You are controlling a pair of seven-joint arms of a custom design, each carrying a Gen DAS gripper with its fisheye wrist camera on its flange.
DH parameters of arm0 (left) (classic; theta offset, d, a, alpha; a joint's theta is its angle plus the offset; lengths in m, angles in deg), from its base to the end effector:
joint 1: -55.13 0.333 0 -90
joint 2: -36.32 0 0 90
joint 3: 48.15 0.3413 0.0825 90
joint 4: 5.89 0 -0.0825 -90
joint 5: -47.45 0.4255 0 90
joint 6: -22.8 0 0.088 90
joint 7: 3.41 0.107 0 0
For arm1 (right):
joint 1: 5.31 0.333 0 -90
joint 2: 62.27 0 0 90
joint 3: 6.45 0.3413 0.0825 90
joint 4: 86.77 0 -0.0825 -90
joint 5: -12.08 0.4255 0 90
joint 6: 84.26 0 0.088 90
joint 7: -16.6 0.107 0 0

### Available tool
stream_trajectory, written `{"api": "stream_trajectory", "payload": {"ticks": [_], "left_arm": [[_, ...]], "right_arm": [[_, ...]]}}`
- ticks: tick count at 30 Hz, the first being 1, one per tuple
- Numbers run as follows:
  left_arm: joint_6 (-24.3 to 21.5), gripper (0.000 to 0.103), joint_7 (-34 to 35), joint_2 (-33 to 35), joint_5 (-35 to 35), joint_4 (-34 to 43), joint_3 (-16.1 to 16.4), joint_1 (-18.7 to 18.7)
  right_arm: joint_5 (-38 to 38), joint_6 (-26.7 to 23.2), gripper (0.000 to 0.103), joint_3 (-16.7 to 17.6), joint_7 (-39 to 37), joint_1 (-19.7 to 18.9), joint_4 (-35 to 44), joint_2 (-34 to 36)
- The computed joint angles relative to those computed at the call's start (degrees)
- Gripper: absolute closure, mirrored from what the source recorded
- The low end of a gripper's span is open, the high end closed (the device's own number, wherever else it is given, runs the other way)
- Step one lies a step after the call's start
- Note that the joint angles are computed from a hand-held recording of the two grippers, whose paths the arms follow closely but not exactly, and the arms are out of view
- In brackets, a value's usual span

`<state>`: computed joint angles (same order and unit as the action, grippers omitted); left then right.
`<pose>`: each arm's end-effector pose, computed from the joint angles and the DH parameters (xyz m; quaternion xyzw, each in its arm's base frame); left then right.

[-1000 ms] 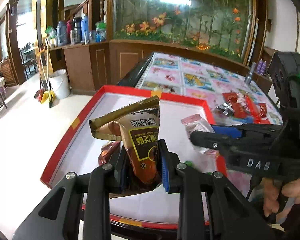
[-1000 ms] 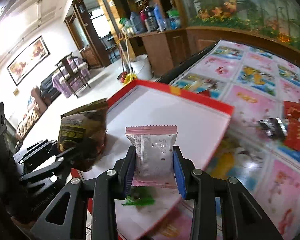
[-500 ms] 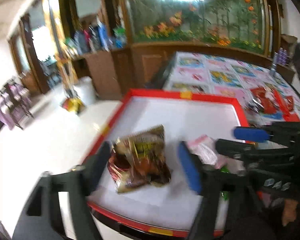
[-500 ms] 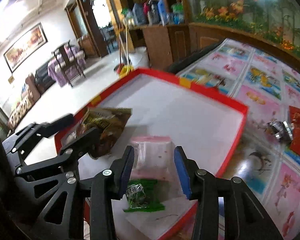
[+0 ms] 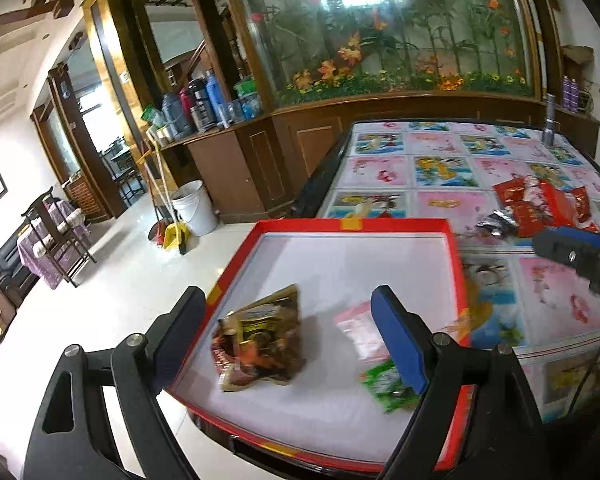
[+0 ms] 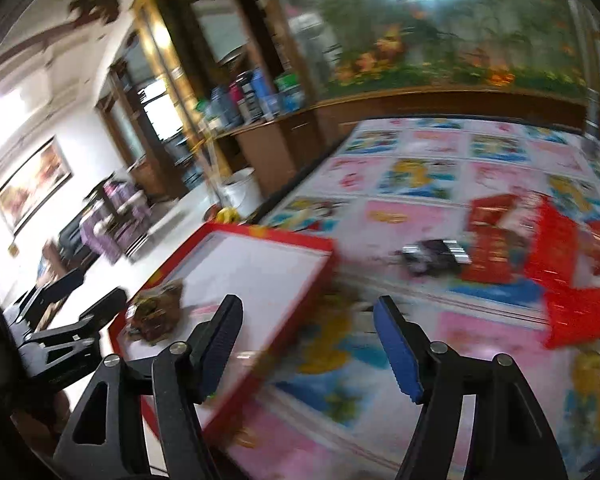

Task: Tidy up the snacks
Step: 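Lower both snacks into the tray and open both tools, then grasp a long red packet with the right tool while the left tool grasps another red packet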

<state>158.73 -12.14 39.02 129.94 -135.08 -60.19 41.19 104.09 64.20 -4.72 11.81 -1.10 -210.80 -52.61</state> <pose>0.5193 -0.2403 0.3545 -0.6768 0.5646 -0.1684 0.4414 0.6008 0.0432 0.3260 -0.7369 0.4933 -0.0834 0.4546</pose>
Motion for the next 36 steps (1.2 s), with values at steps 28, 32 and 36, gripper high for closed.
{"api": "stream_trajectory", "payload": {"ticks": [28, 32, 36], "left_arm": [[0.98, 0.018, 21.66, 13.67, -9.99, 14.63, 1.53, -9.06], [0.66, 0.018, 21.21, 12.87, -10.54, 13.67, 1.86, -8.77], [-0.04, 0.018, 21.32, 12.11, -11.6, 12.79, 1.92, -8.06]], "right_arm": [[-19.19, -3.07, 0.023, -1.94, 29.71, -16.25, 22.32, 18.02], [-30.4, -3.4, 0.023, -1.6, 43.63, -12.86, 30.82, 24.34], [-41.89, 4.4, 0.023, -4.26, 55.62, -6.5, 34.56, 28.64]]}}
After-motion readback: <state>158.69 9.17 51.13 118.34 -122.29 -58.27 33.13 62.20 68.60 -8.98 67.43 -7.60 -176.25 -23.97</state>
